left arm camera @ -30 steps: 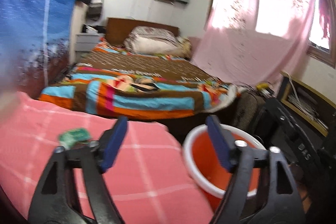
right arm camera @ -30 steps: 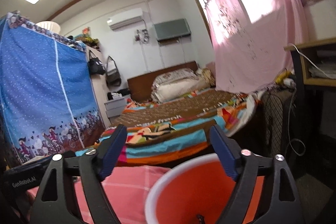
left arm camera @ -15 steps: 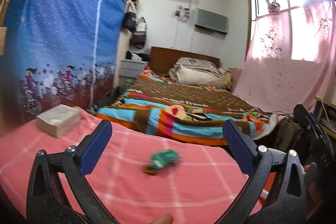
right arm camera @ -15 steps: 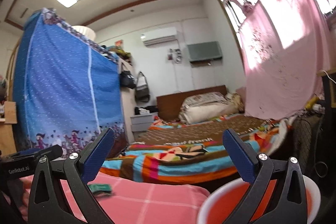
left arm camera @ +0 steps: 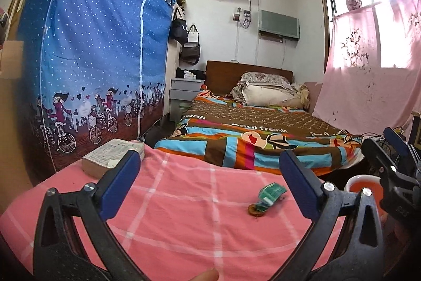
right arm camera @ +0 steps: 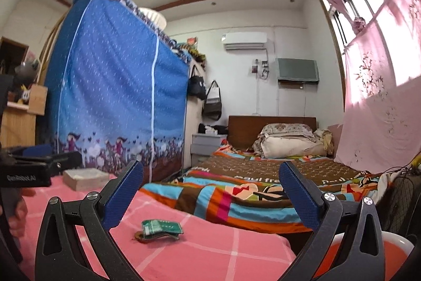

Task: Collect trash
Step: 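Move both open grippers back over the green card on the bedspread, then grasp the green card with the right gripper while the left grasps the brown fruit slice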

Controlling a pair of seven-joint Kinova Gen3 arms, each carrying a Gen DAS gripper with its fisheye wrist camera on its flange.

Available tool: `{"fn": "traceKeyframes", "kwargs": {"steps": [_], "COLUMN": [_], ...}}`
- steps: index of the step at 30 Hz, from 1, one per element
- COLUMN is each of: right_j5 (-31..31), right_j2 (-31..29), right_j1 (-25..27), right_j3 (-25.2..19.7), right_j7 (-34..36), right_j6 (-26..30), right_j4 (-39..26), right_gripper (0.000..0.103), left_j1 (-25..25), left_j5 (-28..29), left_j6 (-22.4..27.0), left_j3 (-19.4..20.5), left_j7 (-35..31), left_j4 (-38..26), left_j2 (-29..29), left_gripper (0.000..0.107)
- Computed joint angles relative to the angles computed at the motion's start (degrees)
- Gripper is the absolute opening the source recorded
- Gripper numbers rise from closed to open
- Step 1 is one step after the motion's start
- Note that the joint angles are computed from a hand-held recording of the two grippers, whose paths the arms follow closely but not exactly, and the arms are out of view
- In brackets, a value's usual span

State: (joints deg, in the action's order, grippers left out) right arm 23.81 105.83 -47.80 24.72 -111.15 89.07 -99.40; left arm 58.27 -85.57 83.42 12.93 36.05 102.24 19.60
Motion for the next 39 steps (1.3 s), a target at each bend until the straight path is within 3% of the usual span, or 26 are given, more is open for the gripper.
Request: {"fn": "traceKeyframes", "kwargs": {"steps": [6,11,15,21,26,27,29,39], "right_j5": [-3.0,-12.1,-21.4,-30.7,-31.8,-31.7,-31.6,-31.0], "right_j2": [-1.5,-4.6,-8.7,-14.0,-17.3,-17.6,-18.0,-16.6], "right_j1": [-0.1,1.3,1.0,0.3,-0.6,-0.7,-0.8,0.6], "right_j3": [-2.4,-5.3,-10.5,-14.8,-15.7,-15.9,-16.5,-17.7], "right_j7": [-1.0,-0.6,2.9,7.7,10.4,10.6,10.9,7.5], "right_j6": [2.3,4.0,6.0,5.6,5.9,6.2,6.0,7.4], "right_j4": [3.7,9.6,20.3,36.2,45.2,46.0,46.9,41.8], "right_gripper": [0.103,0.103,0.103,0.099,0.081,0.080,0.066,0.065], "left_j1": [-3.1,-5.3,-7.8,-11.2,-12.9,-13.5,-14.4,-17.6], "left_j5": [1.7,5.1,10.3,19.0,22.1,22.9,24.8,34.1], "left_j6": [-7.0,-11.6,-15.4,-21.9,-26.5,-27.5,-29.0,-37.8], "left_j3": [0.2,-0.2,-0.7,-2.1,-3.1,-3.2,-3.4,-4.4], "left_j7": [-3.6,-5.1,-8.8,-14.7,-16.2,-17.1,-19.4,-33.6], "left_j4": [0.4,-0.3,-1.8,-3.4,-2.6,-2.6,-3.1,-5.6], "left_j2": [-1.2,-2.0,-2.8,-3.6,-4.7,-4.8,-4.7,-4.0], "left_gripper": [0.101,0.094,0.081,0.076,0.076,0.075,0.075,0.074]}}
